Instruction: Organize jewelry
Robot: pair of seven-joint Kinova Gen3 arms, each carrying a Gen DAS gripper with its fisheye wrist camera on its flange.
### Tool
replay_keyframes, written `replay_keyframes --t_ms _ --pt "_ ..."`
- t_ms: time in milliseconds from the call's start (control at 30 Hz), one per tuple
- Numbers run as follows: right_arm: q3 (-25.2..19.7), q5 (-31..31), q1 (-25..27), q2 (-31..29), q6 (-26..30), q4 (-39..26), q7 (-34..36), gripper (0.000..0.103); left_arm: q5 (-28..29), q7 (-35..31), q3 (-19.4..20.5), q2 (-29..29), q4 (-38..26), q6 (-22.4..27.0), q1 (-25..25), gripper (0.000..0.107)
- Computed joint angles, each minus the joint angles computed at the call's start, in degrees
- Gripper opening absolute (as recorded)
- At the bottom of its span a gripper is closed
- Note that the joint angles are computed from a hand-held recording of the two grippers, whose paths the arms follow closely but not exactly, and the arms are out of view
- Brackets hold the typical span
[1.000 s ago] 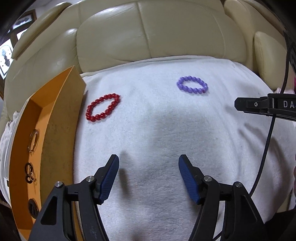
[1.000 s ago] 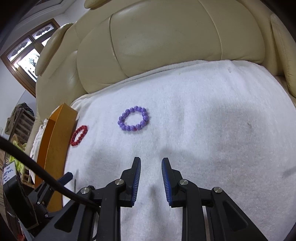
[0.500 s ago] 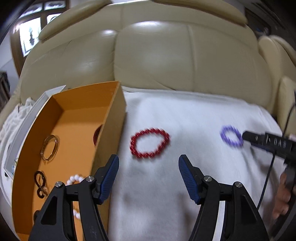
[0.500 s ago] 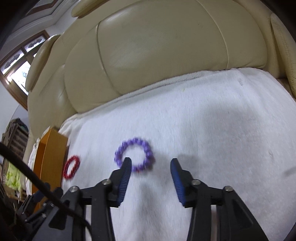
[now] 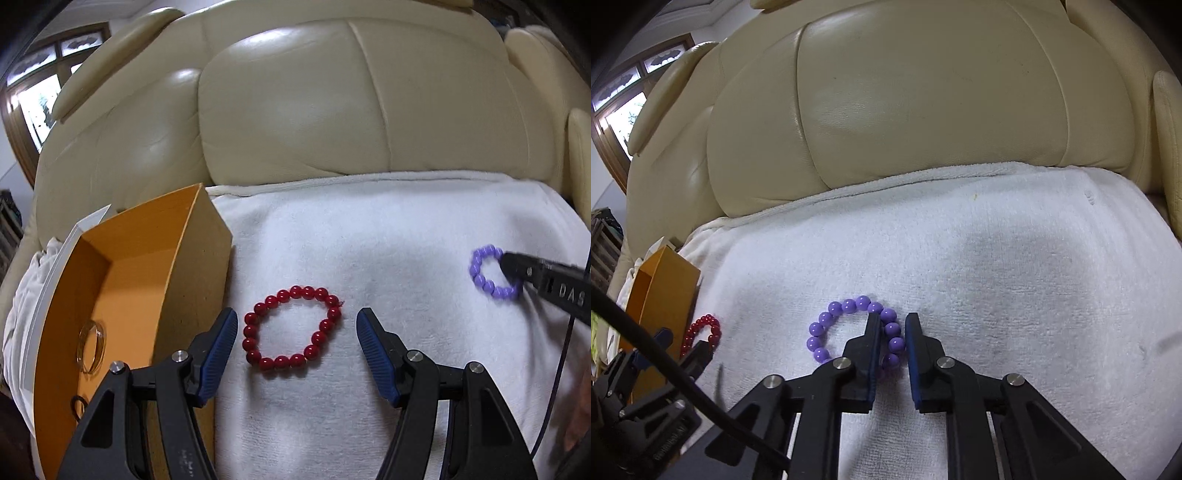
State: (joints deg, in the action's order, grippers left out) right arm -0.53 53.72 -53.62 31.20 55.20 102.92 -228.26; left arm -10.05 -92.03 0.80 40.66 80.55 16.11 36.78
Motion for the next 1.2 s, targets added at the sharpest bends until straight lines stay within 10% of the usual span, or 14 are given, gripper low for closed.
replay_keyframes --t_ms 267,533,867,1133,1200 --pt "-0.95 1.24 -0.72 -2.11 -1.09 3.38 -3.47 0.012 5.16 -8.08 11.31 -0.94 1.31 0.16 -10.28 0.062" --pt "-2.38 1.16 0.20 -4.31 -3.46 6.99 -5.71 0.012 8.97 -12.95 13.90 -3.48 5.71 -4.01 -11.83 0.062" --pt "-2.75 2.86 0.25 -4.84 -4.77 8.70 -8.02 0.012 7.20 -5.67 2.35 0.90 -2.60 4.12 -1.31 0.062" --pt "-2.71 2.91 0.86 -4.72 -5.05 8.42 -7.84 0.012 12.56 -9.37 13.01 4.19 -6.68 9.32 -11.31 0.062" --pt "-2.71 3.65 0.53 -5.08 -5.29 9.26 -8.90 0.012 14.88 -12.69 16.40 4.56 -6.51 9.84 -14.31 0.048"
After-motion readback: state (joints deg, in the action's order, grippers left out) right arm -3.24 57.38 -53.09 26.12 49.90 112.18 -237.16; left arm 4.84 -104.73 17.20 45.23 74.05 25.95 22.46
